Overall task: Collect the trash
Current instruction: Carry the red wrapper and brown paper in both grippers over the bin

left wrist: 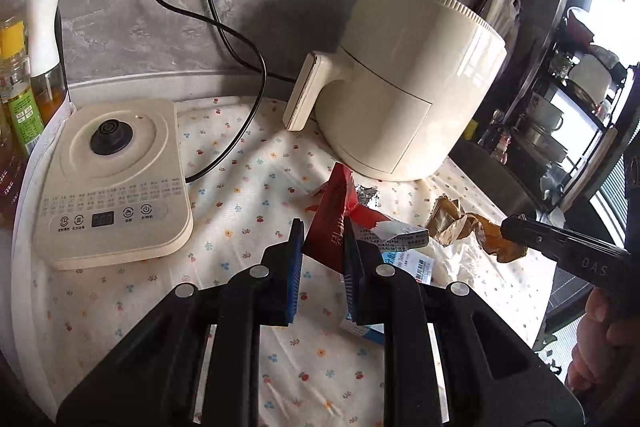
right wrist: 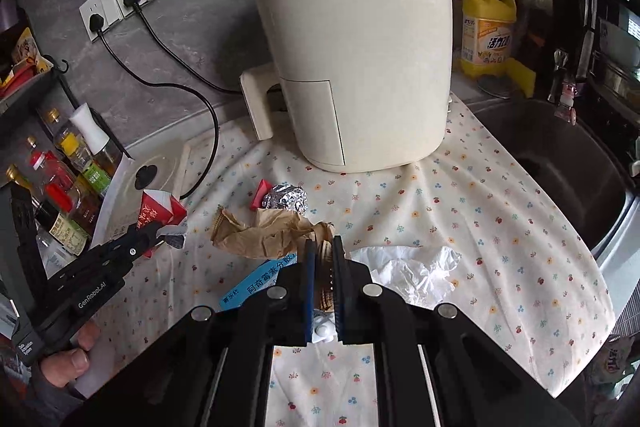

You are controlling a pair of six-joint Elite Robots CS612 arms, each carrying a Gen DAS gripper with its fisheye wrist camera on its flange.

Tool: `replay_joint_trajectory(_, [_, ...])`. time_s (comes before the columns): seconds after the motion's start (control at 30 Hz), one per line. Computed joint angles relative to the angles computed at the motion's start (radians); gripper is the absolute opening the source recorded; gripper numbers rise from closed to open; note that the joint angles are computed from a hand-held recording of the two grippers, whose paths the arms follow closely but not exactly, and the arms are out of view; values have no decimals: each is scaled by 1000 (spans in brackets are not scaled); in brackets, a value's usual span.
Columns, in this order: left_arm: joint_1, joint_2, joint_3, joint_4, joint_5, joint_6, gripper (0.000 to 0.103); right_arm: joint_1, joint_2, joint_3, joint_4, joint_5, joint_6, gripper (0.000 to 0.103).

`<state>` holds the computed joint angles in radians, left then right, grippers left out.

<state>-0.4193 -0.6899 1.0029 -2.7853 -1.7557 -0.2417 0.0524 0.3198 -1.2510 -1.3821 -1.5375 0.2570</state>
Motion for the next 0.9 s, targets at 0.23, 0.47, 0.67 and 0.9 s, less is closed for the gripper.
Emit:
replay_joint_trajectory(0.23, [-21,-59,92,-71,37,-12,19,-15,27,-104,34,23,3,8])
replay_joint_trajectory(0.47, [-66,-109,164,-83,64,1,19,-45,67,-247,120,25,1,9])
replay_joint_trajectory(0.67, [-111,-144,213,-83,62,9,19,-89,98,-369,217,21,20,9])
replay_joint_trajectory(0.9, [-171,-170,255,-76,49,26,19,-154,133,-511,344,19,41,9])
